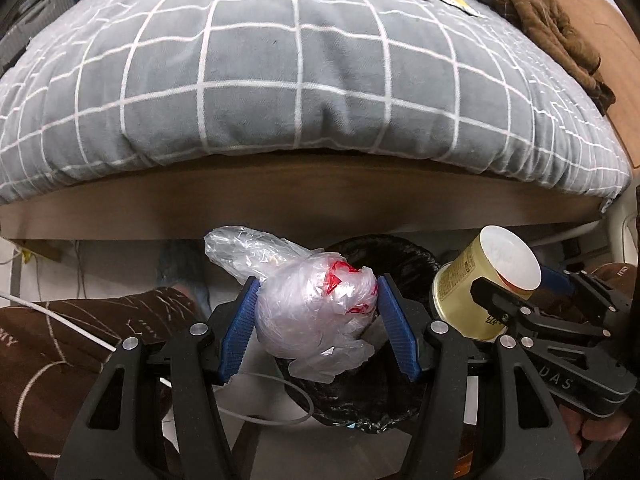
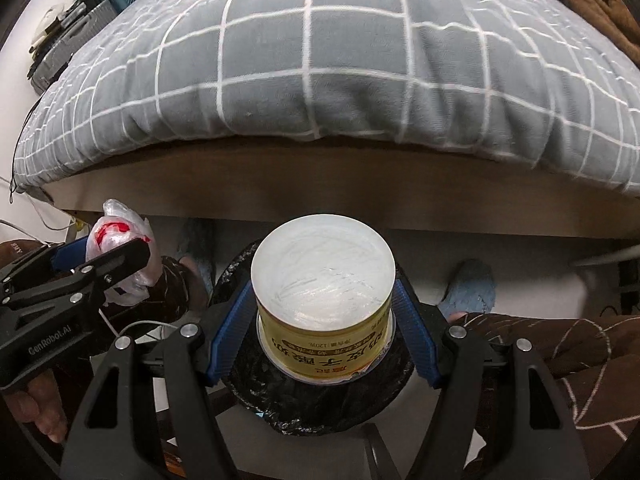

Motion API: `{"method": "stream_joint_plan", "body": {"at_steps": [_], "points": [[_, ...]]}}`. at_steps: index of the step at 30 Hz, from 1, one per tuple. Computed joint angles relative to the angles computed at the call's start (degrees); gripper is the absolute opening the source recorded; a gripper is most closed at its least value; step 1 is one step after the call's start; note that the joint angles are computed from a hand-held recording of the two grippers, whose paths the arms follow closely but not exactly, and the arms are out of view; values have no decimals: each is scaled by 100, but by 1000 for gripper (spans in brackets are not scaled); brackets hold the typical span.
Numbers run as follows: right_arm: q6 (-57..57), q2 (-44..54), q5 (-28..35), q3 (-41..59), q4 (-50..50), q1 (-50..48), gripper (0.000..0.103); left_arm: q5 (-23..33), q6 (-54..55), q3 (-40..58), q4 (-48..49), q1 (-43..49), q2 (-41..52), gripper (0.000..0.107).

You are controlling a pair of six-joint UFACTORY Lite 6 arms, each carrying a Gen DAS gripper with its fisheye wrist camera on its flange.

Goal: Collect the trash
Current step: 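Open the right tool to drop the can while the left drops the plastic bag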

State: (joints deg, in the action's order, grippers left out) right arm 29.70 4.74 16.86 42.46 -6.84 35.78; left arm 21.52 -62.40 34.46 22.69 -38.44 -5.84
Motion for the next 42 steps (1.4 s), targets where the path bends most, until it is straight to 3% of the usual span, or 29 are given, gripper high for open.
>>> {"method": "stream_joint_plan", "body": {"at_steps": [10,14,17,23,31,42], "points": [[306,526,-109,332,-217,432,68,21,311,-660,-161,530,-654,58],[1151,578,-109,395,-933,636,86,-58,503,-814,-268,717,-760,58],[1463,531,-118,375,-1230,614,88,-52,442,-764,-211,647,-707,58],[1946,178,-160,-31,-1808,375,94,-136,153,-444,-61,282,-271,58],[2115,-712,-98,-859,-2402,-295,94,-343,133,190,-146,-240,520,58],[1400,-1243,-191,-1351,-1963,-1007,94,-406,-14,971,-147,-832,1361,59]]}}
